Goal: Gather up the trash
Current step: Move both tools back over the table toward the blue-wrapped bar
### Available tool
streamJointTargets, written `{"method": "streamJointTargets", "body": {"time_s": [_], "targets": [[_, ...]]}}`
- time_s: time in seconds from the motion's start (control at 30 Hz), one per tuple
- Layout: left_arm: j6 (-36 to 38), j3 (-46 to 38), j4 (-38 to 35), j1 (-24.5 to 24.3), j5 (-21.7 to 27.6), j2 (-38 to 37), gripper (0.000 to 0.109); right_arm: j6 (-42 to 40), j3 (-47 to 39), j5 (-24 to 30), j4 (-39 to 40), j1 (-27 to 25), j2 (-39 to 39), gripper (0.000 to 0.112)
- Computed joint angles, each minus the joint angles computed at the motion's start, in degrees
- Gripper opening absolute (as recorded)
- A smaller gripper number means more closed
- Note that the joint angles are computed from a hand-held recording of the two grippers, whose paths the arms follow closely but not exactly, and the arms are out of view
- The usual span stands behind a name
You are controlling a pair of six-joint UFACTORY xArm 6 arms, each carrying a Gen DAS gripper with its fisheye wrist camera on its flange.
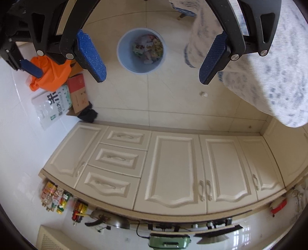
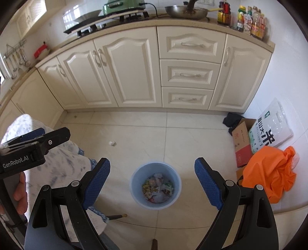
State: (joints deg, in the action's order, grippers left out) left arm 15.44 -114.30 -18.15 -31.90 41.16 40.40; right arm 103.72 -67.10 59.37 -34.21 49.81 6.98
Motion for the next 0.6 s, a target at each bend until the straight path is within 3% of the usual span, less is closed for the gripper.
{"method": "streamJointTargets", "body": {"time_s": [0.3,0.43,0.6], "targets": [[1.57,30.36,4.78,5.28,-16.28,-22.9,0.1,-6.46,-15.01,1.96,-4.83,0.69,7.54,0.093],[0.52,44.7,4.95,9.63,-26.01,-33.32,0.102,-11.69,-27.18,1.4,-6.49,1.42,16.37,0.094],[2.78,55.89,2.95,16.53,-29.52,-42.52,0.102,-22.14,-47.94,-0.18,-2.95,1.86,31.32,0.094]]}}
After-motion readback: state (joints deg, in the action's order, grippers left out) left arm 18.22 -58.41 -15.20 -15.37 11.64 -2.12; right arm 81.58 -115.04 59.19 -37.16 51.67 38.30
